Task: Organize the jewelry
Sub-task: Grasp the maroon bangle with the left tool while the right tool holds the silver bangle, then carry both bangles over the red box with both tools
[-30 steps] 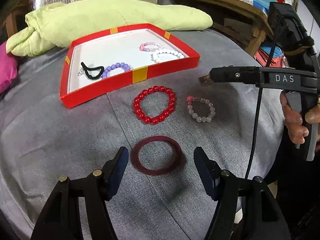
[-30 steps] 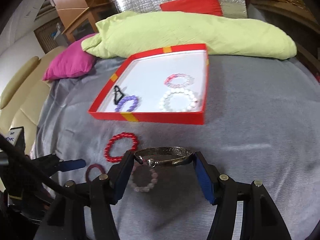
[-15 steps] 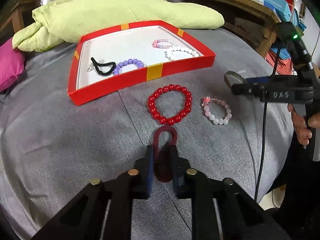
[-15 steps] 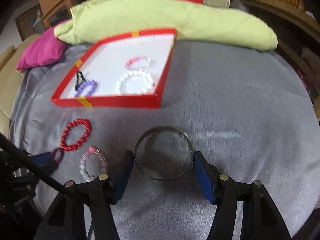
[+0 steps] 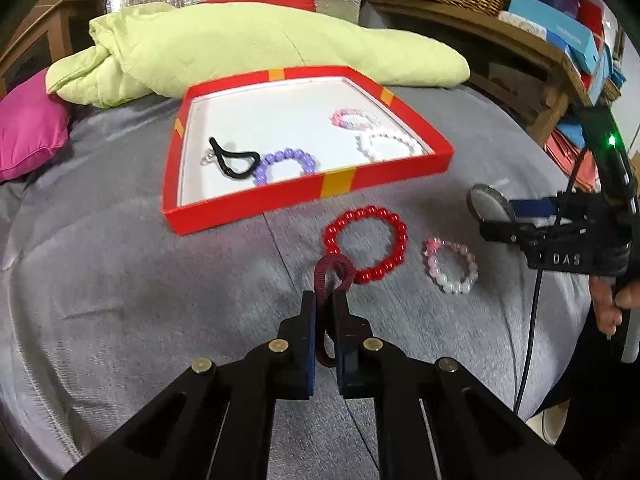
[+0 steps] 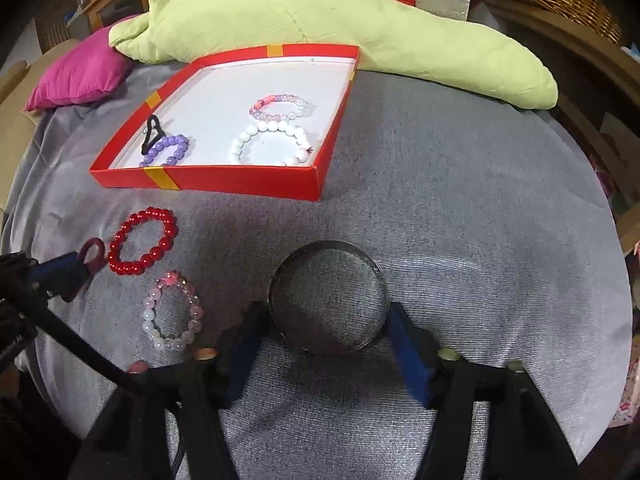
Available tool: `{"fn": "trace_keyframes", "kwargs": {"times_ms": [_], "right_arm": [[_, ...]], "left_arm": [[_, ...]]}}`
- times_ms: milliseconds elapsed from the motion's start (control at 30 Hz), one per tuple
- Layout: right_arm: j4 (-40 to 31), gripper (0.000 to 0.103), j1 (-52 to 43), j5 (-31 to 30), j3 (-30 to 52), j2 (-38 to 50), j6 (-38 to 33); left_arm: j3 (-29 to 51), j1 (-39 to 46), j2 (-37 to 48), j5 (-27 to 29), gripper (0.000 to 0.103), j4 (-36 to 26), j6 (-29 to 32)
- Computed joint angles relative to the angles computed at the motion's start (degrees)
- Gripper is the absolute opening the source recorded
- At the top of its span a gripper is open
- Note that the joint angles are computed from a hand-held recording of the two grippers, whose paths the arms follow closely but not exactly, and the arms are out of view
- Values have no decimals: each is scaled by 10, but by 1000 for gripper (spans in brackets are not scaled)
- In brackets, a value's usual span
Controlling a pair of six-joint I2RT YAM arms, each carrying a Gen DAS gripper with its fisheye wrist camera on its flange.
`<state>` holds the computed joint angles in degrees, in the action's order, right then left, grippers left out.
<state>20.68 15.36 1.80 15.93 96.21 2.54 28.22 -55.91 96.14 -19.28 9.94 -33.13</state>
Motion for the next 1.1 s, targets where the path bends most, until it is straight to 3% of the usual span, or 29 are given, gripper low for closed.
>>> {"fn": "trace_keyframes", "kwargs": {"times_ms": [167,533,700,967,1100], "right_arm": [[1,61,0,-8,-10,-18,-2],[-82,61,-114,-289,0,-83,6],[-69,61,-128,-367,9,-72,40],[-30,61,-99,-380,1,-117,82],[-33,61,-68,-345,25,-127,94]], "left_arm": [[0,5,-8,-17,8,5,-3],[-12,5,-42,-74,8,46,-9],[-8,7,-45,-92,8,54,-3],[-6,23,-49,-95,8,68,-5],[-5,39,-51,-94,8,78,4]]}}
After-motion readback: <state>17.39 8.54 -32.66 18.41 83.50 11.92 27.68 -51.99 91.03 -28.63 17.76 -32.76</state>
